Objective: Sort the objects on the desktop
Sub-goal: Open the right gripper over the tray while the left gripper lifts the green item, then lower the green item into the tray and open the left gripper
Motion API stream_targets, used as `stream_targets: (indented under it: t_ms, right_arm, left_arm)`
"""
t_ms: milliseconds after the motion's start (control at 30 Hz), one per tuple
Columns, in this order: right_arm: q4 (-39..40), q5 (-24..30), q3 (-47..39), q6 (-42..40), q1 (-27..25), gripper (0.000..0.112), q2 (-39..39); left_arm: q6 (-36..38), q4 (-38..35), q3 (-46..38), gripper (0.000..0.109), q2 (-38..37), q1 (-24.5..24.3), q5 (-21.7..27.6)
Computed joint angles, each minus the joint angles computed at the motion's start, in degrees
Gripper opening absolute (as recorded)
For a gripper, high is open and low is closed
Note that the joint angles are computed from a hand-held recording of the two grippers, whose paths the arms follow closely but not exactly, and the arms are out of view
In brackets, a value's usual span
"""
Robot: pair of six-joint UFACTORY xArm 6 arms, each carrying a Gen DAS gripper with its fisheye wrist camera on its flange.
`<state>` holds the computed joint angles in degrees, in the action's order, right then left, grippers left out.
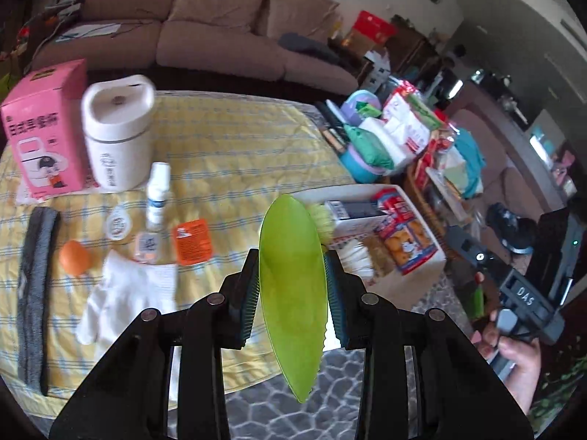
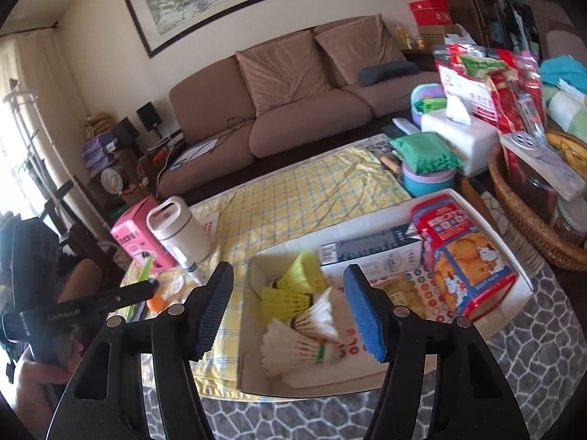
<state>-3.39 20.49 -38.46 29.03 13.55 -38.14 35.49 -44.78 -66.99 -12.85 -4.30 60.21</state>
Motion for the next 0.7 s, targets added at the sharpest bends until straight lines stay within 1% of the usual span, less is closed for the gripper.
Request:
stream_targets:
  t_ms: [100, 167, 233, 300, 367, 467, 567, 667, 700]
  right_arm:
    - [3.5, 1.0, 2.3, -2.0, -3.2, 0.064, -2.3]
    - [4.6, 1.8, 3.1, -3.3, -4.8, 0.064, -3.4]
    - [6.1, 2.7, 3.8, -4.9, -6.4, 0.064, -4.2]
    - [9.3, 3.3, 4.3, -7.5, -7.8, 0.064, -4.6]
    - [11.4, 3.9, 4.7, -9.3, -9.2, 0.064, -4.7]
    - [14.5, 4.3, 5.2, -11.7, -11.1, 0.064, -4.9]
    - [16.2, 5.1, 5.3, -13.3, -12.5, 0.064, -4.7]
    - [16.6, 5.7, 5.2, -14.3, -12.7, 0.064, -4.5]
    - [15.9, 5.9, 5.0, -14.1, -12.6, 0.064, -4.4]
  left_arm:
    - [-6.5, 0.3, -2.4, 0.032, 3.1, -7.6, -2.3]
    - [-11.0, 0.1, -3.9, 0.032, 5.9, -11.8, -4.5]
    - [-15.1, -0.6, -4.7, 0.032, 8.4, -15.2, -6.5]
    - [-18.6, -0.6, -5.7, 0.032, 10.9, -18.1, -8.2]
    - [-21.4, -1.1, -6.9, 0.032, 13.3, -20.3, -8.8]
    - [-24.3, 0.7, -7.5, 0.032, 15.7, -23.1, -10.8]
    - [-27.8, 5.1, -7.6, 0.032, 17.0, -25.0, -12.7]
    - [-31.2, 11.4, -5.8, 0.032, 16.3, -26.1, -15.5]
    - [-31.8, 12.4, -5.1, 0.032, 16.0, -26.2, -16.2]
